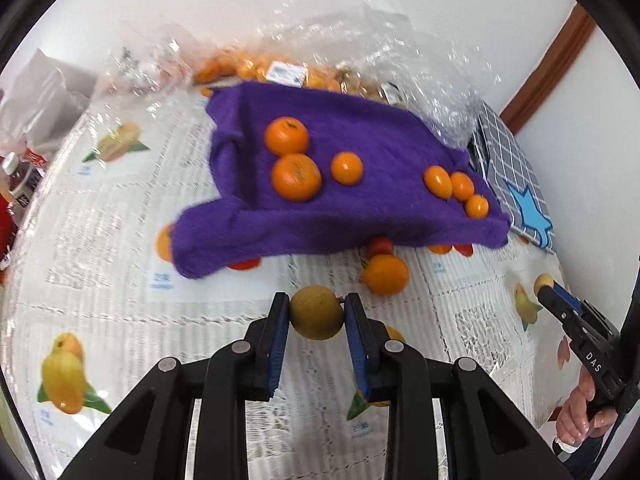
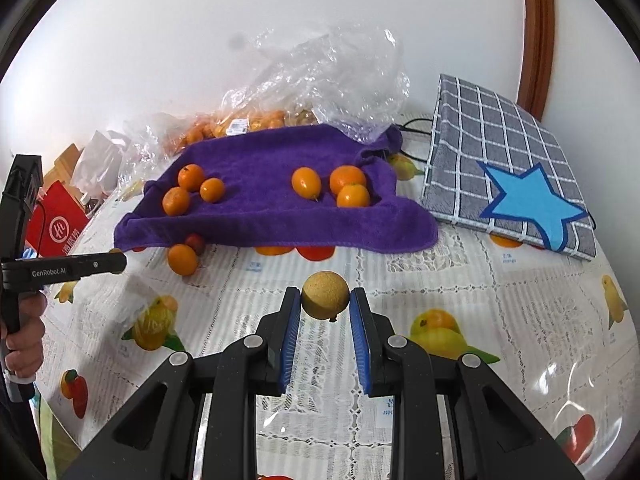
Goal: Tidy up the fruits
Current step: 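Carry both held fruits onto the purple towel and open both grippers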
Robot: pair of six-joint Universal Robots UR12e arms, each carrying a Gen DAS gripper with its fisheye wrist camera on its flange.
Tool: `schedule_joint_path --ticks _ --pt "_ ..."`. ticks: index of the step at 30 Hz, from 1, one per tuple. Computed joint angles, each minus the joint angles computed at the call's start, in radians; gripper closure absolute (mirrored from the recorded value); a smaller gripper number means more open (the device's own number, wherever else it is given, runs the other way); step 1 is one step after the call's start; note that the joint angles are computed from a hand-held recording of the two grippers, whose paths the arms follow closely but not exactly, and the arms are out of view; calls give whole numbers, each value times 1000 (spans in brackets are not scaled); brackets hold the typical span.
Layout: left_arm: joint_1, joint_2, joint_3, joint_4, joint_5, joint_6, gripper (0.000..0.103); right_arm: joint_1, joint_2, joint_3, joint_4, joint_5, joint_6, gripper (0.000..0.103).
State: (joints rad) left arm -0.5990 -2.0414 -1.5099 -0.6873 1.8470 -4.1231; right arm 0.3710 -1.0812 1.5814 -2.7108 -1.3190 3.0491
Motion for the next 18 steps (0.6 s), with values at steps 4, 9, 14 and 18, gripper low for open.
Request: schedule_joint_path --ticks 4,9,14,18 --pt "-1 13 2 -14 40 4 76 1 -4 -2 -7 -2 1 78" --pt "-3 26 2 -9 77 10 76 -1 -9 -5 -18 -6 4 78" --pt "-4 31 11 4 109 20 76 -1 -12 -16 -30 -7 2 78" --pt "-4 32 19 10 123 25 76 1 -12 -27 -46 -11 -1 78"
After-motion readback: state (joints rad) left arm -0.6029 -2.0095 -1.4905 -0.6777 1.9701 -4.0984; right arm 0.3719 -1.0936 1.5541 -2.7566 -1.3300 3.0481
